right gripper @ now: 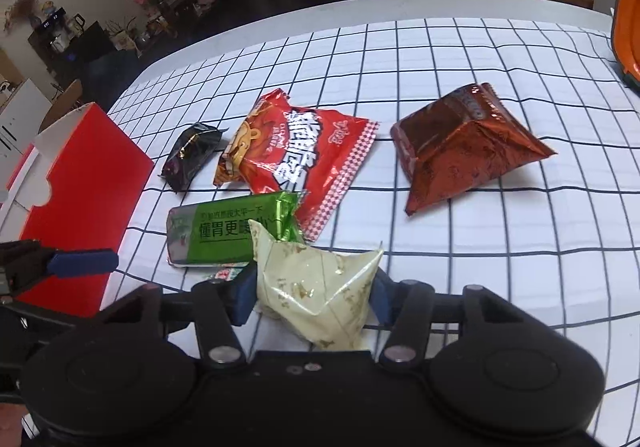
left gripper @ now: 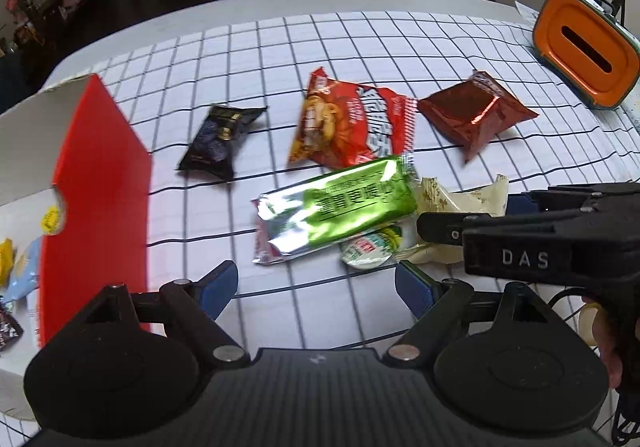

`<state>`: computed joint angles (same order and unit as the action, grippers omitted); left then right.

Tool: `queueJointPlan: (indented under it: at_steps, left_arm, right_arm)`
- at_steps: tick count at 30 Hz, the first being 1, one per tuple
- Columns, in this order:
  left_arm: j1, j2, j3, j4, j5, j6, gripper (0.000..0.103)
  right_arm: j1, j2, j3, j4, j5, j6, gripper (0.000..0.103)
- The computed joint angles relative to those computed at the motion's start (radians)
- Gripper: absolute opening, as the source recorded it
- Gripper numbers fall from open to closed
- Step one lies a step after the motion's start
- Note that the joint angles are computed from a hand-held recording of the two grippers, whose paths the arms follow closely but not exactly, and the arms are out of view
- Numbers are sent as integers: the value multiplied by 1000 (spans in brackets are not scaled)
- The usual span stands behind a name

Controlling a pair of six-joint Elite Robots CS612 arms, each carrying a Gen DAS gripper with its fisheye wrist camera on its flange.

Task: Organize snacks
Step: 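Grasp the green-white yogurt cup with the left tool while the right tool grasps the cream pouch, then carry the yogurt cup and cream pouch over the open box with both tools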

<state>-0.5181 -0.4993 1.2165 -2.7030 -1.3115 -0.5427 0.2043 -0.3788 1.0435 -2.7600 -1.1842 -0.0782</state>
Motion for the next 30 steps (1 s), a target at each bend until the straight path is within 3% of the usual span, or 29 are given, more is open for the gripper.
queueJointPlan:
  at_steps: [6, 15, 17, 19, 21, 25, 30]
  left_arm:
    - [9, 30, -68, 63, -77, -8, 86]
    - [18, 88, -181, 170, -100, -24, 85]
    - [19, 96, -196, 183, -110, -17, 80]
    - [18, 101, -206, 204, -106, -11, 65]
    - [15, 102, -207, 206, -90, 1, 64]
    - [10, 100, -203, 204, -65, 36, 46]
    - [7, 89, -177, 181, -65, 63, 42]
  right_arm:
    - [-23, -15, 30, -40, 5, 19, 50]
    - [-46, -29, 66, -91, 2, 63, 50]
    - [-48, -31, 72, -98, 3, 63, 50]
    - [-48, -32, 77, -106, 1, 62, 50]
    - [-48, -33, 81, -111, 2, 63, 50]
    - [-47, -37, 91, -125, -2, 64, 50]
    - [-44, -47, 109, -137, -11, 62, 50]
